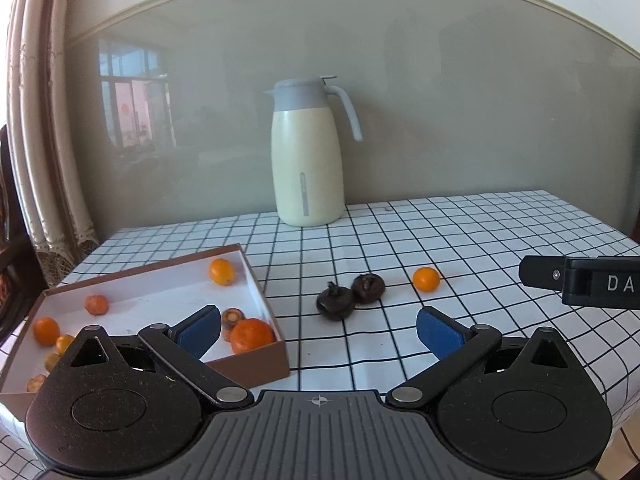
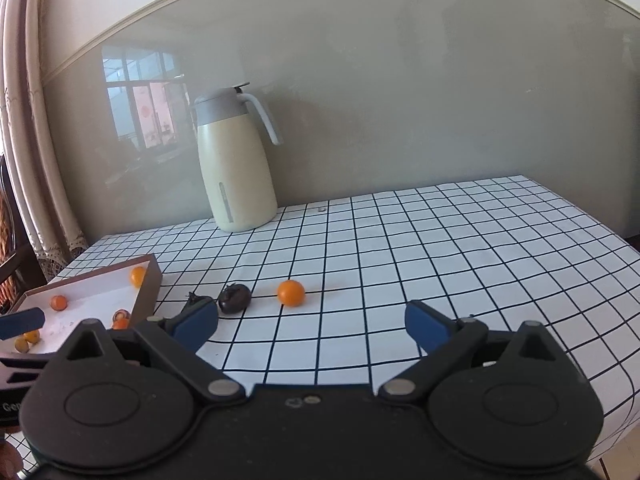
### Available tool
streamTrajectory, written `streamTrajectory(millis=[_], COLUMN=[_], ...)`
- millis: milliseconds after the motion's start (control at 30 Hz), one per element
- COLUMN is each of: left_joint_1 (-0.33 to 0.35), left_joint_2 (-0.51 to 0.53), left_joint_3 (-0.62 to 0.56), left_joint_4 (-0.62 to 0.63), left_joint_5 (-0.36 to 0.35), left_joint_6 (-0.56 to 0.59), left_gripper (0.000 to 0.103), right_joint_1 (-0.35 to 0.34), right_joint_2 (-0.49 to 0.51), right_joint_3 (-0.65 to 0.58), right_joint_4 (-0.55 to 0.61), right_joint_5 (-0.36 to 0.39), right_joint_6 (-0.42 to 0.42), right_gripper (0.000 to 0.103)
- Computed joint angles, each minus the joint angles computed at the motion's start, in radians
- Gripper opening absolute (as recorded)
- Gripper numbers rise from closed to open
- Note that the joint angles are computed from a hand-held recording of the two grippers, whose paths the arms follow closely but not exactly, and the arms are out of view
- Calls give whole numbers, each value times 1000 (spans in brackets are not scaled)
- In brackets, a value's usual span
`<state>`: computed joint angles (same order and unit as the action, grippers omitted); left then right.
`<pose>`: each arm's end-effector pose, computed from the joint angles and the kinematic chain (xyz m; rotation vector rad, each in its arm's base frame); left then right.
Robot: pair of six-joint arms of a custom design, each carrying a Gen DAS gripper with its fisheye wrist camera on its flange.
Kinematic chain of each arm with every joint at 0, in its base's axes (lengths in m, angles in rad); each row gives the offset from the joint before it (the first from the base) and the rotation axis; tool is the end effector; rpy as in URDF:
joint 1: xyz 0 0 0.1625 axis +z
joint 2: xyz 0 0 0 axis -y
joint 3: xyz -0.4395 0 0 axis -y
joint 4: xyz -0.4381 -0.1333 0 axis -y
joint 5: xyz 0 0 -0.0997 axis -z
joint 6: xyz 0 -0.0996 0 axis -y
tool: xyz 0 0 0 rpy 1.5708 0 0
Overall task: Organize fruits
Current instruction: 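Move the left tool to a dark brown fruit while the right tool reaches a small orange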
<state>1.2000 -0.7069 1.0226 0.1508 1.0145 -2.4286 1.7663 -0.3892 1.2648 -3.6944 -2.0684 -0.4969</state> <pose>-0.1099 -0.7956 0.1848 0.7869 2.0425 -1.2039 0.2399 -0.7699 0.0596 0.3523 -2.1120 1.4189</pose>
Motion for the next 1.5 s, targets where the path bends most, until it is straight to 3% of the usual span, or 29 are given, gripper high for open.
streamTrajectory(millis=[833,1433,1500], left_joint_1=[7,34,37], left_joint_2=[165,314,329], left_joint_3=[-201,-458,-484], left_joint_4=[104,186,192], left_joint_5=[20,7,9], left_joint_6=[-1,-21,-20], left_gripper=[103,103,97], right_joint_1=[-37,-55,-57], right_joint_2=[5,78,89], right_joint_3=[-33,-180,-205], right_joint_4=[24,124,145], right_joint_5=[4,37,42], right_joint_6=[34,48,50], right_gripper=[93,90,87])
